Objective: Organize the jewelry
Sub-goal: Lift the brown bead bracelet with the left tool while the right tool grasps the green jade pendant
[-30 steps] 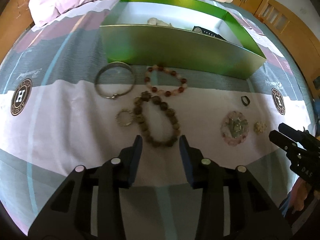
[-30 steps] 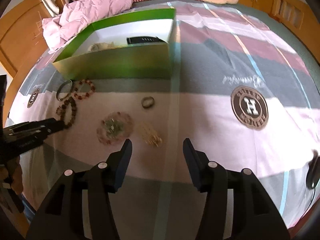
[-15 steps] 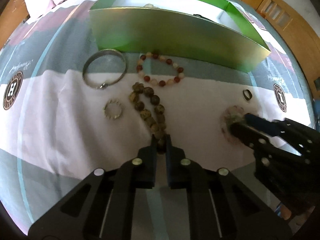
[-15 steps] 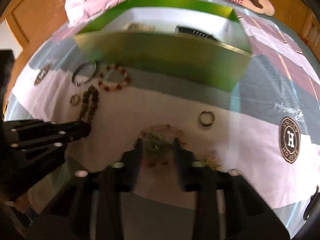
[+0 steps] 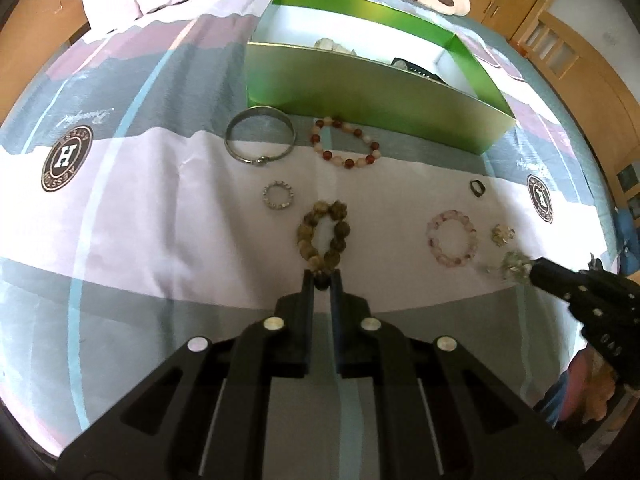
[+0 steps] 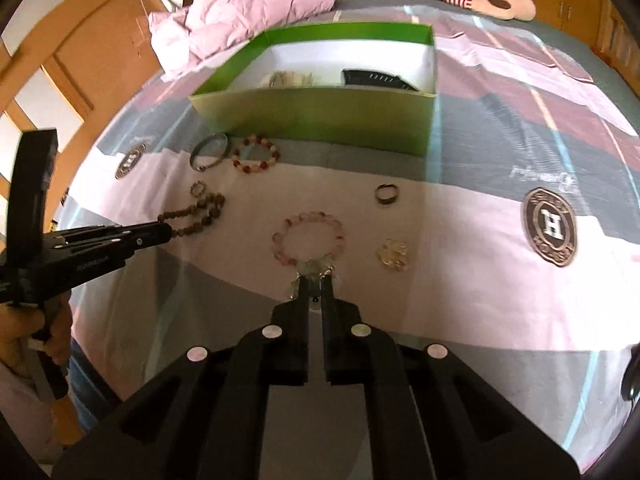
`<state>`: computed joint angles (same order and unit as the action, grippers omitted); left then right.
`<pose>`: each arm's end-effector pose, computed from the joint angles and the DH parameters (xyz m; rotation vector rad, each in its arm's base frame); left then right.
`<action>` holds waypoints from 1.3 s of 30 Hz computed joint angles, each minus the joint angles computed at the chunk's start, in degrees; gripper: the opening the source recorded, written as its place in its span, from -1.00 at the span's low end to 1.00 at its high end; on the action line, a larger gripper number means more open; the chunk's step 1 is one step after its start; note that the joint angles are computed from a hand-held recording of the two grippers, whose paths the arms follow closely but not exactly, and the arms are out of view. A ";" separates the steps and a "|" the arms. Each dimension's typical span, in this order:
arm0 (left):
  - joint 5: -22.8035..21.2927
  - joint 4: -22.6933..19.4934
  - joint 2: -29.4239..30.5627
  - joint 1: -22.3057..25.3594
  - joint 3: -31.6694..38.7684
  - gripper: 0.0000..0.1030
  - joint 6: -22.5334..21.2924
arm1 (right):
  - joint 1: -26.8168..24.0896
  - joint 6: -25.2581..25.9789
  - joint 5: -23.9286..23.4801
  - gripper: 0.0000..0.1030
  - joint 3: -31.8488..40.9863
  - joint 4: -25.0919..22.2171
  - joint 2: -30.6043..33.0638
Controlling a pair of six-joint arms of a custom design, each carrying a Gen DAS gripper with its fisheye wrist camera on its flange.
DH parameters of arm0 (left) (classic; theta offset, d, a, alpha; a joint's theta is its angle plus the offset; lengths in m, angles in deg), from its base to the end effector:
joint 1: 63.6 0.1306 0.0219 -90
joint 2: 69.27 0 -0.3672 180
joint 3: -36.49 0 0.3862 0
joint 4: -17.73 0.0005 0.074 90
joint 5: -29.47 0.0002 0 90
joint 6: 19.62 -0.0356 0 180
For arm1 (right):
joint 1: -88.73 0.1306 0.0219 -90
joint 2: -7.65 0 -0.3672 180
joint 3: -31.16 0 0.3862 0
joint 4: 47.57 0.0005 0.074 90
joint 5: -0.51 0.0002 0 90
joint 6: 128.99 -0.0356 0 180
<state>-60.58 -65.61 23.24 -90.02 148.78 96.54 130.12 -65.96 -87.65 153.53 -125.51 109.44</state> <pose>0.4028 -0.2007 0.5299 0.0059 2.7137 -0.2813 0.3893 0.3409 0.5334 -0.3172 2.6055 0.3969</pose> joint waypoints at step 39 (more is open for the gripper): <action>-4.69 3.11 2.37 -0.95 -2.42 -0.12 -0.95 | 1.32 -0.82 6.34 -0.29 -2.64 -5.64 2.58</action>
<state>-65.27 -62.50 25.61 -90.97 146.36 95.59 131.44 -66.78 -81.31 150.89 -131.16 112.02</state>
